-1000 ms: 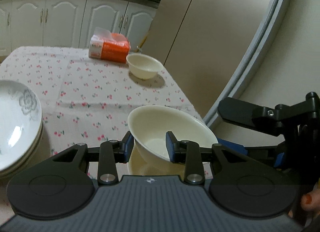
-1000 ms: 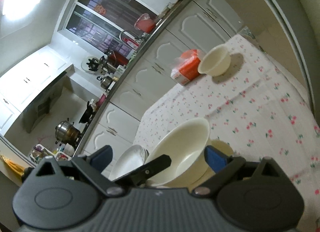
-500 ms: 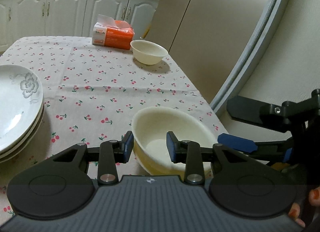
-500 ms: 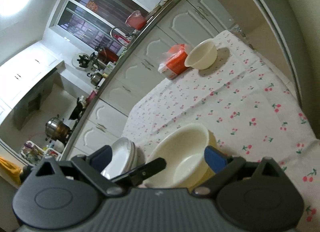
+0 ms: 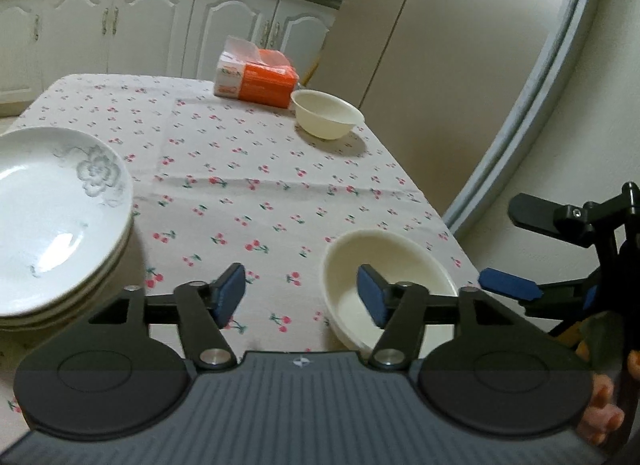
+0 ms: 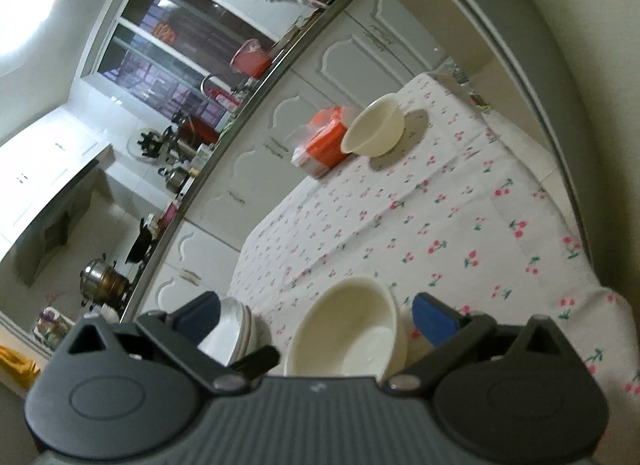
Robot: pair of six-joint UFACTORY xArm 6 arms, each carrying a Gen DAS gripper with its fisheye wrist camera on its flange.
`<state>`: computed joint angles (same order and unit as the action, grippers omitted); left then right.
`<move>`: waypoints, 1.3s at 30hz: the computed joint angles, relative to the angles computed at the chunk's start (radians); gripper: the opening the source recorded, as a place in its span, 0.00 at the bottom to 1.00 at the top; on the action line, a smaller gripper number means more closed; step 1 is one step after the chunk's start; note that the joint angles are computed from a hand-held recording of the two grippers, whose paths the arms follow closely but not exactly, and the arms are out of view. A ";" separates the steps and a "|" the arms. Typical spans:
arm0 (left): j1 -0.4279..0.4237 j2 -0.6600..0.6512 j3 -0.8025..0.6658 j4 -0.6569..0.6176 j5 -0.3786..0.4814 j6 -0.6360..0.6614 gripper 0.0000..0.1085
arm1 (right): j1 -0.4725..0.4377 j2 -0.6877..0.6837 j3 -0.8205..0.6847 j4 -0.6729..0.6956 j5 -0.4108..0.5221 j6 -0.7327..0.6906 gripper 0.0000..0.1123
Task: Organize plates and bowls
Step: 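Lower the cream bowl beside the plate stack and open both grippers, then move both grippers toward the cream bowl beside the tissue box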
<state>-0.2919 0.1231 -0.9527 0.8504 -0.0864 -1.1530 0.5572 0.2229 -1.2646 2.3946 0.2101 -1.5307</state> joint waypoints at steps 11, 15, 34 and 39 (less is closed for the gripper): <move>0.027 0.015 -0.033 0.045 0.019 -0.033 0.93 | 0.018 0.047 -0.094 0.068 -0.139 -0.114 0.91; 0.023 0.026 -0.050 -0.030 0.039 0.041 0.94 | 0.025 0.076 -0.153 0.050 -0.197 -0.134 0.91; 0.004 0.254 -0.419 -0.349 0.194 0.342 0.95 | -0.004 0.280 -0.362 -0.874 -0.179 0.718 0.91; 0.000 0.378 -0.613 -0.366 0.287 0.380 0.95 | -0.025 0.376 -0.469 -1.052 -0.166 0.887 0.91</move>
<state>-0.2923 0.5007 -1.5660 0.4842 0.2006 -0.7726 0.5325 0.5984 -1.7335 1.3423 0.0439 -0.6434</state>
